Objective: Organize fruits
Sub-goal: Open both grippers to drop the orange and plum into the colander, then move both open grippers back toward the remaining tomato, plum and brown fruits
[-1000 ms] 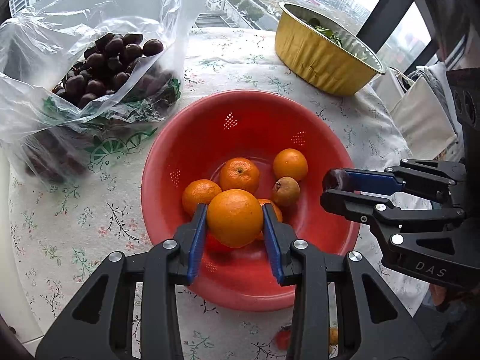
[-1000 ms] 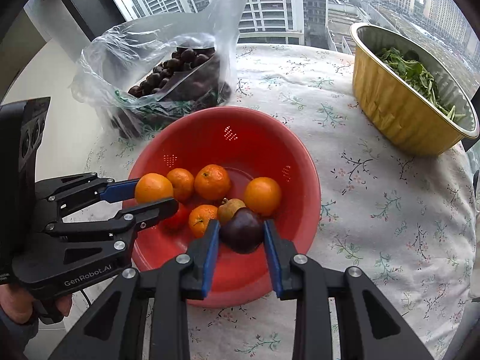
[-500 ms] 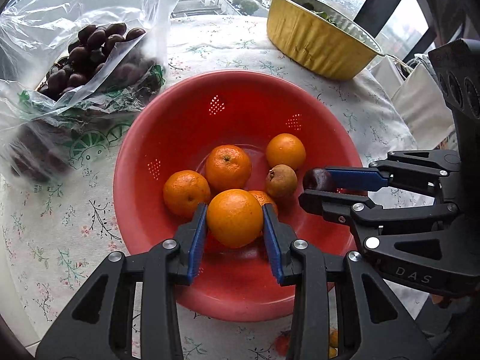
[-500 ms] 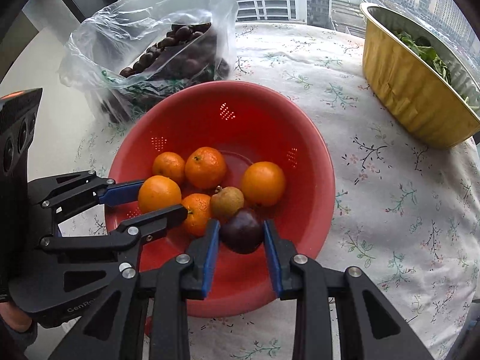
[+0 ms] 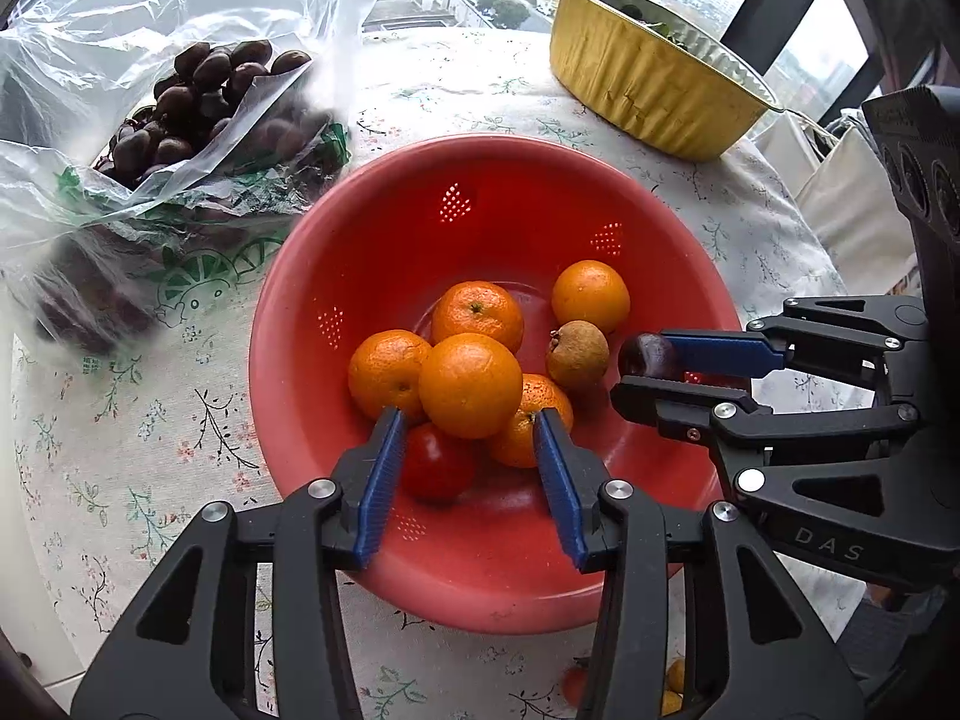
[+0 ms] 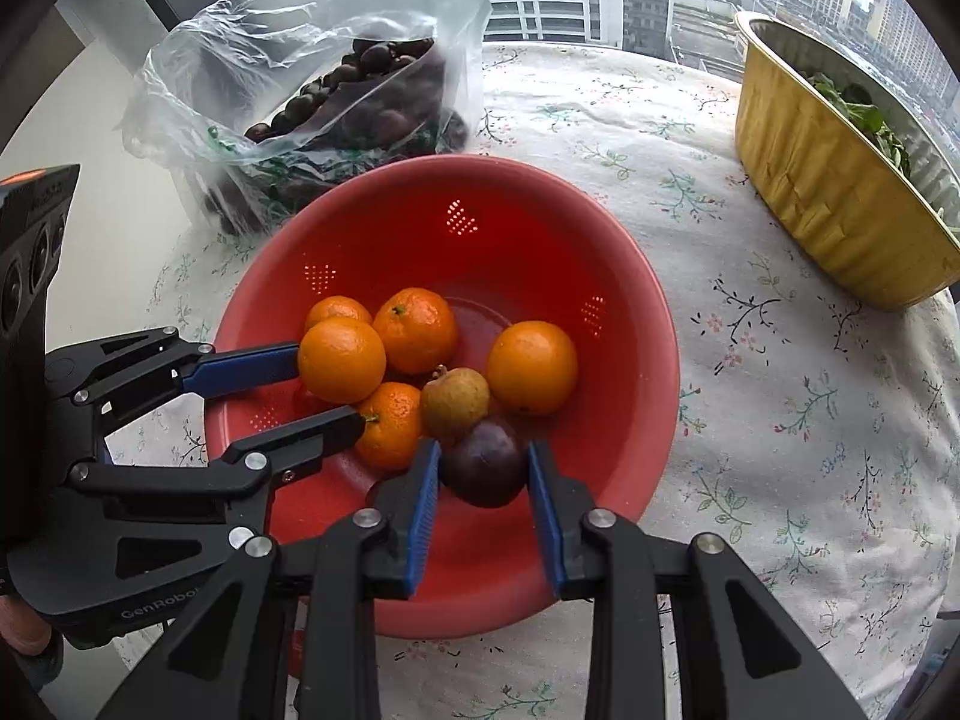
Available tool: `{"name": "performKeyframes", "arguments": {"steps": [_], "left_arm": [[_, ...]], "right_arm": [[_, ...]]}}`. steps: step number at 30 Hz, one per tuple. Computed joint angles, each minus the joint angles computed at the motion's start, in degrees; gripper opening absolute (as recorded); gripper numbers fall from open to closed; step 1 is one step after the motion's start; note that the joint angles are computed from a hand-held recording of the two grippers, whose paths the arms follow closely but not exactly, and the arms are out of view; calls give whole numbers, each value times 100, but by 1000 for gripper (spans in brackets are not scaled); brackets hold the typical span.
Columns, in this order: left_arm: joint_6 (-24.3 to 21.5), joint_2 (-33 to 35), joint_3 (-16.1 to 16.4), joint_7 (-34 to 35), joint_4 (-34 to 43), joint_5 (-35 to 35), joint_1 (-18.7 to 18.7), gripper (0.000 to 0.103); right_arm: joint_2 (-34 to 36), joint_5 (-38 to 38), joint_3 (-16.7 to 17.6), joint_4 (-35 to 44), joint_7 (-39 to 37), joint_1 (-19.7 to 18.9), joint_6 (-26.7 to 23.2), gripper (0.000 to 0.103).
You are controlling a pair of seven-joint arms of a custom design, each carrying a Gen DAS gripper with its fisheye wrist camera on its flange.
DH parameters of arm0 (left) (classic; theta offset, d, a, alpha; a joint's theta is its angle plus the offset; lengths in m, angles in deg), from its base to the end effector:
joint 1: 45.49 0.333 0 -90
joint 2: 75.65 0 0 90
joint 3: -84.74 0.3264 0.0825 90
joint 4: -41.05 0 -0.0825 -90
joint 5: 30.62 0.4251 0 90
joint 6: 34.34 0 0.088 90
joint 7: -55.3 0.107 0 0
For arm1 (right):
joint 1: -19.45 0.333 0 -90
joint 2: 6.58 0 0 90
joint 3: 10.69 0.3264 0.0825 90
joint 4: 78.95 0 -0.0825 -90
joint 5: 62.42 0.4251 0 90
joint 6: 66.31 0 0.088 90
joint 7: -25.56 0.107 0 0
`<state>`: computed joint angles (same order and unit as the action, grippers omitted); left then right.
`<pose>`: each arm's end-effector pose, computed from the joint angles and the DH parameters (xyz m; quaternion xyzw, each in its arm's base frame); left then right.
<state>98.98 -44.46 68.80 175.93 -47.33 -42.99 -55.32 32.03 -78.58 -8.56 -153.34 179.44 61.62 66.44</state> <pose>0.6975 -0.3037 0.3621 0.3691 -0.9077 0.1991 0.0122 0.5893 0.5571 0.3763 -0.6208 0.7577 -0.0792 0.1852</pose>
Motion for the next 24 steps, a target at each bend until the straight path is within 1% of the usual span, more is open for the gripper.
{"name": "performKeyframes", "arguments": {"steps": [6, 7, 9, 10, 11, 13, 15, 16, 17, 18, 19, 20, 22, 24], "left_arm": [[25, -130, -22, 74, -131, -88, 69, 44], [47, -167, -31, 94, -168, -126, 91, 46], [96, -257, -37, 111, -252, -201, 130, 53], [125, -303, -48, 125, -291, -264, 160, 58], [148, -355, -68, 157, -341, -345, 198, 61], [219, -491, -55, 156, -458, -408, 220, 61], [300, -645, -24, 118, -608, -456, 239, 68], [325, -731, -25, 117, -693, -526, 273, 74], [340, -813, -33, 137, -774, -618, 316, 79], [366, -918, -34, 161, -884, -703, 356, 80], [417, -1029, -24, 166, -999, -773, 379, 81], [468, -1131, -12, 179, -1113, -848, 405, 85], [547, -1352, 10, 237, -1358, -1050, 481, 92], [550, -1531, 50, 305, -1572, -1188, 523, 95]], "right_arm": [[79, 1, 0, 112, -42, 16, -94, 32], [89, -2, -5, 124, -42, 23, -107, 32], [113, -6, -8, 161, -65, 28, -143, 33], [122, -12, -13, 175, -76, 33, -162, 33], [128, -15, -13, 184, -88, 34, -162, 34], [127, -27, -15, 173, -104, 39, -110, 40], [139, -46, -22, 208, -127, 57, -129, 47], [143, -51, -25, 226, -132, 65, -142, 49], [141, -52, -24, 234, -133, 69, -133, 54], [141, -64, -34, 254, -114, 86, -140, 59], [152, -88, -49, 304, -95, 115, -199, 61], [169, -117, -67, 371, -73, 150, -301, 66], [119, -173, -87, 346, 25, 207, -349, 69], [3, -258, -107, 190, 164, 261, -282, 69]]}}
